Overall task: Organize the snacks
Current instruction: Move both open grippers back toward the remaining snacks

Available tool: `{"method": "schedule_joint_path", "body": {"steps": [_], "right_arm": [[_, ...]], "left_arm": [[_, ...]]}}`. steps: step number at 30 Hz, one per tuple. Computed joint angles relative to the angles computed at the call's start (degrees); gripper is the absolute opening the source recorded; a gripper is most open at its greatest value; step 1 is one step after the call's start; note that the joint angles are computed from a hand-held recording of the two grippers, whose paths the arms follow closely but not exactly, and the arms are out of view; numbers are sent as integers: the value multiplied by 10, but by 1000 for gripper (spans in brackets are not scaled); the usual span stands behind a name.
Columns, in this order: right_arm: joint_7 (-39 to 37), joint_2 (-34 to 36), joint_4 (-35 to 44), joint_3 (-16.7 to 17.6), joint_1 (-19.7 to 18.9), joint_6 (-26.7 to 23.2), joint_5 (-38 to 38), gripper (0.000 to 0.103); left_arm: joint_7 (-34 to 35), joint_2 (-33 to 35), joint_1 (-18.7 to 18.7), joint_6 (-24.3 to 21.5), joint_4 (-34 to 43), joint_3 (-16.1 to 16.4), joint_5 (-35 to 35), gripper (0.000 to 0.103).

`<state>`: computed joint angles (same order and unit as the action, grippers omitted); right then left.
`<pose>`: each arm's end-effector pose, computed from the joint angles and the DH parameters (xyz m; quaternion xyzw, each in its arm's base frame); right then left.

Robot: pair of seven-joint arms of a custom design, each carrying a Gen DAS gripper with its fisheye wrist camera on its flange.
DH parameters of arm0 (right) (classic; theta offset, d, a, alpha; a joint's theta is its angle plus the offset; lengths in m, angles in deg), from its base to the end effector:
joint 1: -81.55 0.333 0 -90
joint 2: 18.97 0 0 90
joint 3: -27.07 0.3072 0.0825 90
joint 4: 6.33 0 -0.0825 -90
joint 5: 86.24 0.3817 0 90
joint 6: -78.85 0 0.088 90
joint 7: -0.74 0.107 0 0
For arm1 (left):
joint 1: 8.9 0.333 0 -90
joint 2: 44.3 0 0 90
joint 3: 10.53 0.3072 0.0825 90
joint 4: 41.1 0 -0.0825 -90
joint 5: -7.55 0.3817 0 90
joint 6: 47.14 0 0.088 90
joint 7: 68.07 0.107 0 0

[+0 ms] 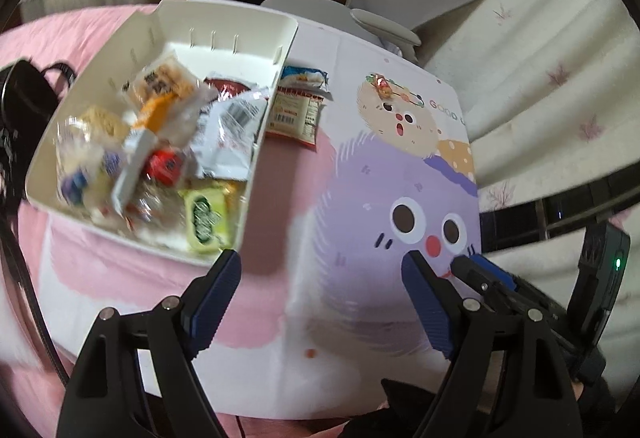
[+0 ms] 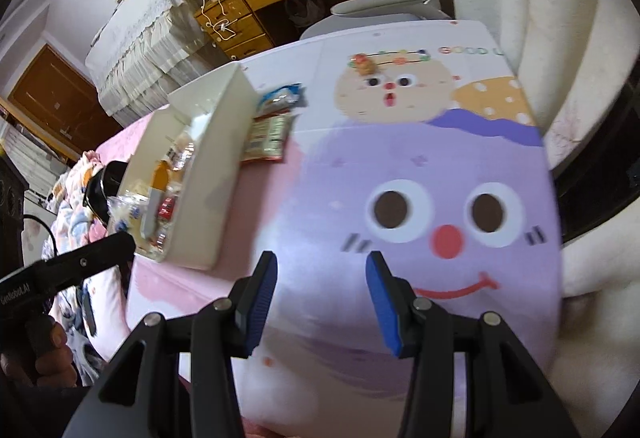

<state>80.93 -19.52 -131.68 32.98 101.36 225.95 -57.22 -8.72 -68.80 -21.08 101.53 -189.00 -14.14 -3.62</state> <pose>0.5087 0.2366 0.4236 -0.7622 0.5948 0.0258 0.2541 0.4213 -0.1157 0.4457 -0.8130 0.5371 -0.2229 0.0307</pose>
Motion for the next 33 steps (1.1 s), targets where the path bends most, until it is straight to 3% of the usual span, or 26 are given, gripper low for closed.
{"method": "schedule_joint_path", "body": {"steps": [4,9,15,23,33], "right_arm": [[-23,1,-2,-13,-16,-16,-8,47],[-36,25,18,-22,-34,-25,-13,47],[-30,83,75,-23,-48,-19,-19,47],[-42,194,198,-19,-54,0,-51,47],[-47,369,415,-9,-56,-15,-86,47]], "left_arm": [[-124,24,38,-22,26,-60,73,81],[-268,67,49,-51,66,-90,146,81],[-385,142,47,-52,124,-95,219,81],[-558,251,46,-65,226,-78,304,83],[-654,375,33,-91,344,-37,364,84]]}}
